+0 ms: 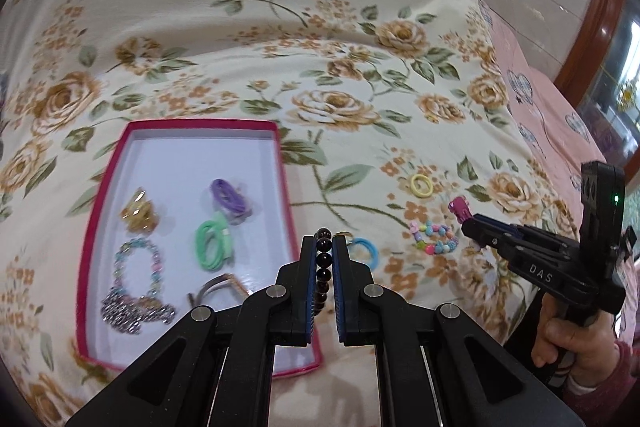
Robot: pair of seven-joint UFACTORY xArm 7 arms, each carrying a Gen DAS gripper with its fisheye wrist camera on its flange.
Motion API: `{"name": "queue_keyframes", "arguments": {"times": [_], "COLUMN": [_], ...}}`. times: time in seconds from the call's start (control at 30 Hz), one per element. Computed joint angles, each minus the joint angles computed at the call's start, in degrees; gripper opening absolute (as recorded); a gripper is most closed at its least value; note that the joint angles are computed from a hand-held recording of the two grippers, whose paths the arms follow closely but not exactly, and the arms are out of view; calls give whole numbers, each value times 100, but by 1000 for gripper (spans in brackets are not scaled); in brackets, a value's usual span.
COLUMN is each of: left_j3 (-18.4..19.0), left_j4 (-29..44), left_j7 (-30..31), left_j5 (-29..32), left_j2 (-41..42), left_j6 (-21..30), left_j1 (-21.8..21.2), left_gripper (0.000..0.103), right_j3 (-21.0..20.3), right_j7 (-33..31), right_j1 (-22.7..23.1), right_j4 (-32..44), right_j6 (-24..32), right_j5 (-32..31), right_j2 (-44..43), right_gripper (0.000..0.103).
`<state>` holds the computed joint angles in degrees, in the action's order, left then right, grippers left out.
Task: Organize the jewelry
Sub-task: 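Carry the black bead bracelet and pink hair clip into the box and release both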
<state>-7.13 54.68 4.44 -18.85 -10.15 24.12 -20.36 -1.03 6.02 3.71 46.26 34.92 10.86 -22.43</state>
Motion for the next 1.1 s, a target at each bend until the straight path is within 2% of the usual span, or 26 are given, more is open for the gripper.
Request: {"name": "queue_keyframes", "arguments": {"times": [0.6, 1.1], "left_j3": [294, 525], "left_j4": [-735, -941], "left_j7": [-387, -387], "left_j5": [47, 23], "left_j2": [-814, -951], "left_j6": [57, 109], "left_j1": [234, 439], "left_gripper": [6, 6], "right_j3": [203, 371], "right_j7": [-295, -736], "right_j1": [553, 910], "right_j4": [354, 880], "right_j6": [-36, -49], "right_j5": [439, 977], "right_j2": [426, 1070], "right_gripper": [15, 15]}}
